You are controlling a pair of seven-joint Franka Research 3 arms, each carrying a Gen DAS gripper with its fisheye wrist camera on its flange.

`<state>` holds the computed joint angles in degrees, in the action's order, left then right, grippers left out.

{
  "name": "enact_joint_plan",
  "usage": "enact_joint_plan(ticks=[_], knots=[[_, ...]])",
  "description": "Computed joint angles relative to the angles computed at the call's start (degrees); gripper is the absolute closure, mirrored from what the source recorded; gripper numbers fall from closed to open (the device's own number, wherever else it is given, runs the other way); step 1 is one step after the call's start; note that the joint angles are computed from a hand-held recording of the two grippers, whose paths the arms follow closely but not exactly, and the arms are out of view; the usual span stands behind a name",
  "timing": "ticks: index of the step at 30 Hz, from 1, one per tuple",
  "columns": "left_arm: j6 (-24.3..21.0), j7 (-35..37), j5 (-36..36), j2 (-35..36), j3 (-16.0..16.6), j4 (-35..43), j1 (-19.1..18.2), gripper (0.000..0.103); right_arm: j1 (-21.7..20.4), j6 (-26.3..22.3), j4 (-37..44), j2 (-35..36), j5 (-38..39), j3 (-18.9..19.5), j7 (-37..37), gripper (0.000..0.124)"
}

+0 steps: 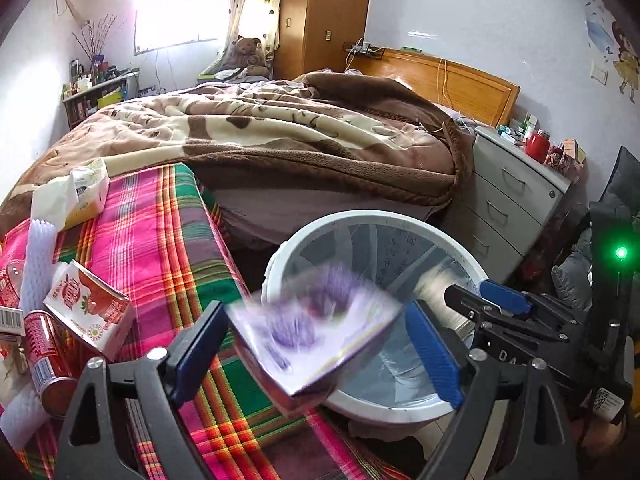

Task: Collect trash
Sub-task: 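Carry the cream box over the wastebasket and open the right tool, then move the right tool back over the bed toward the strawberry milk carton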

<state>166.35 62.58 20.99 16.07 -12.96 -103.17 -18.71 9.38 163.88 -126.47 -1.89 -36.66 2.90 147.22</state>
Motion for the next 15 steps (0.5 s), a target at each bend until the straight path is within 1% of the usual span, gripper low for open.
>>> enact_joint_plan(ticks=[1, 3, 5, 10, 12, 15], knots=[[0.2, -0.15, -0.05, -0.12, 0.03, -0.13, 0.0, 0.01, -0.03, 0.32, -0.29, -0.23, -0.01, -0.04, 0.17, 0.068], [0.35, -0.11, -0.52, -0.48, -0.13, -0.52, 0.24, 0.01, -0.24, 0.03, -0.32, -0.49, -1.23, 0.14, 1.41, 0.068], [0.62, -1.21, 0.8, -1.15, 0.71, -1.23, -0.27, 0.01, -0.33, -0.19, -0.29, -0.55, -1.78, 0.28, 1.97, 0.068], [1.62, -3.08, 2.53, -3.41, 1.35, -3.74, -0.12, 0.009, -0.6, 0.46, -0.99, -1.53, -2.02, 0.75, 2.99, 0.068], [2.19, -4.67, 4.09, -4.6, 1.96, -5.0, -0.19, 0.009, -0.73, 0.53, -0.91, -1.78, -3.18, 1.25, 4.03, 0.068], [2.74, -9.85, 9.45, -6.73, 3.76, -6.92, -0.85, 0.009, -0.93, 0.76, -0.86, -2.47, -5.86, 2.07, 6.16, 0.067]])
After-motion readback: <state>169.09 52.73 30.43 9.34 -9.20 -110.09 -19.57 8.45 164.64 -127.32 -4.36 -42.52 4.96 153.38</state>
